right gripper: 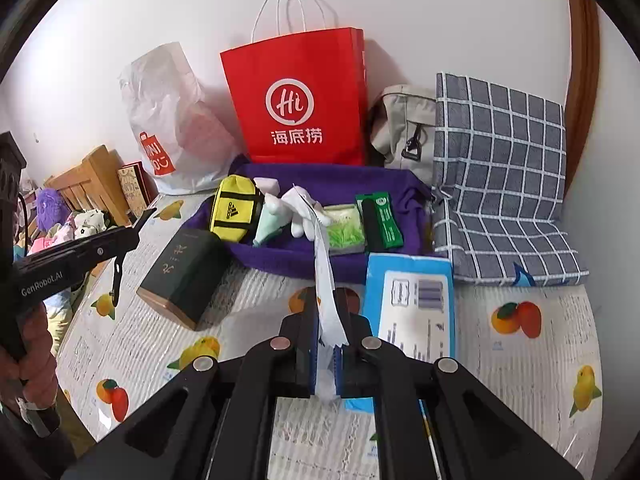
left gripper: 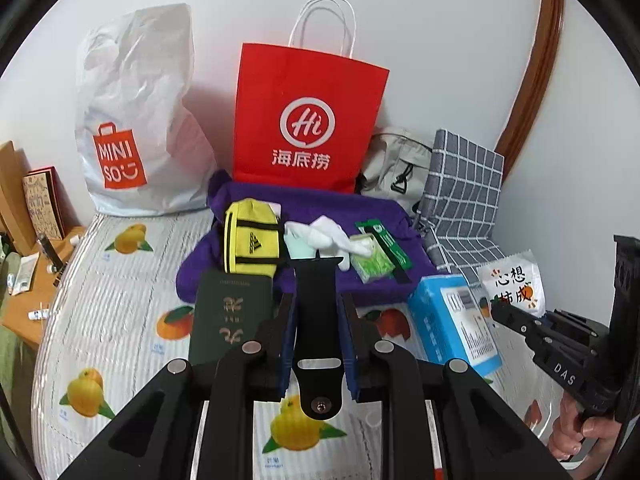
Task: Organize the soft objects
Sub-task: 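Carry the strap piece and sachet in both grippers toward the purple towel, then lower the strap piece and sachet onto the towel and open both grippers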
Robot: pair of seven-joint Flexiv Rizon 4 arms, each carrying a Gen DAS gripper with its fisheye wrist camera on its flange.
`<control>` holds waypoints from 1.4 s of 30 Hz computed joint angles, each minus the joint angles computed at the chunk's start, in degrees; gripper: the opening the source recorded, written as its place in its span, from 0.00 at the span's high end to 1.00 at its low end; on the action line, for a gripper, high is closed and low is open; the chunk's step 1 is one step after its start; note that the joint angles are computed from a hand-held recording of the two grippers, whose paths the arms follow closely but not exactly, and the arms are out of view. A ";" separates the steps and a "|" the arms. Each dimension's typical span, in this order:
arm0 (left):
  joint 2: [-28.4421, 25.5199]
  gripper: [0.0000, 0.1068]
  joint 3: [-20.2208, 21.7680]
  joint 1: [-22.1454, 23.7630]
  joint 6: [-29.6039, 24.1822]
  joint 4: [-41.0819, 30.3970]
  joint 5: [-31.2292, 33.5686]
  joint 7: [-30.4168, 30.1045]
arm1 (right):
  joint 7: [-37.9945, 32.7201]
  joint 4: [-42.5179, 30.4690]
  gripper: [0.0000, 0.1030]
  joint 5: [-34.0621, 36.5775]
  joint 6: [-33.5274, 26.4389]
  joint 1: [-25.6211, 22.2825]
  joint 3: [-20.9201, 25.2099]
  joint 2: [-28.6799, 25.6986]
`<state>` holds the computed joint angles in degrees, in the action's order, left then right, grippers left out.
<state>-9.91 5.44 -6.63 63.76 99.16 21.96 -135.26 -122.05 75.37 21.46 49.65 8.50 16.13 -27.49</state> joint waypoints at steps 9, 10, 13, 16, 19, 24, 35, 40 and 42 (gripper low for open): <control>-2.44 0.81 0.76 0.59 -1.02 -4.70 0.11 1.01 | 1.09 -4.59 0.94 -1.44 0.37 1.19 0.04 -3.19; -2.90 0.81 0.88 0.64 -1.22 -5.36 0.09 1.13 | 1.28 -5.36 0.94 -1.49 0.27 1.26 0.08 -3.68; -4.14 0.81 1.16 0.83 -1.31 -6.85 -0.48 1.64 | 2.00 -8.81 0.94 -1.98 -1.53 1.60 0.11 -5.65; -5.29 0.81 1.41 1.15 -1.10 -7.91 -1.63 2.63 | 2.63 -11.06 0.94 -3.02 -1.77 2.32 -0.24 -7.05; -6.38 0.81 1.75 1.39 -1.02 -8.89 -2.81 3.75 | 3.13 -13.64 0.94 -3.73 -2.28 2.83 -0.24 -8.62; -8.05 0.81 2.49 1.58 -0.79 -10.61 -4.31 4.89 | 4.59 -18.63 0.94 -5.19 -4.24 3.94 -0.70 -11.66; -12.10 0.81 3.56 2.19 -2.34 -15.81 -6.85 7.87 | 8.72 -32.30 0.94 -8.41 -9.97 6.50 -1.93 -19.95; -13.88 0.81 3.83 3.04 -2.50 -18.47 -8.65 9.18 | 9.63 -39.94 0.94 -9.03 -13.05 8.01 -2.67 -23.99; -14.31 0.81 4.15 3.13 -2.13 -18.93 -9.00 9.06 | 9.72 -42.63 0.94 -9.24 -13.84 8.57 -3.00 -25.50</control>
<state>-24.22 9.59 -3.50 61.63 80.22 12.96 -126.19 -112.34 32.74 12.22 35.81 17.07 13.13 -52.99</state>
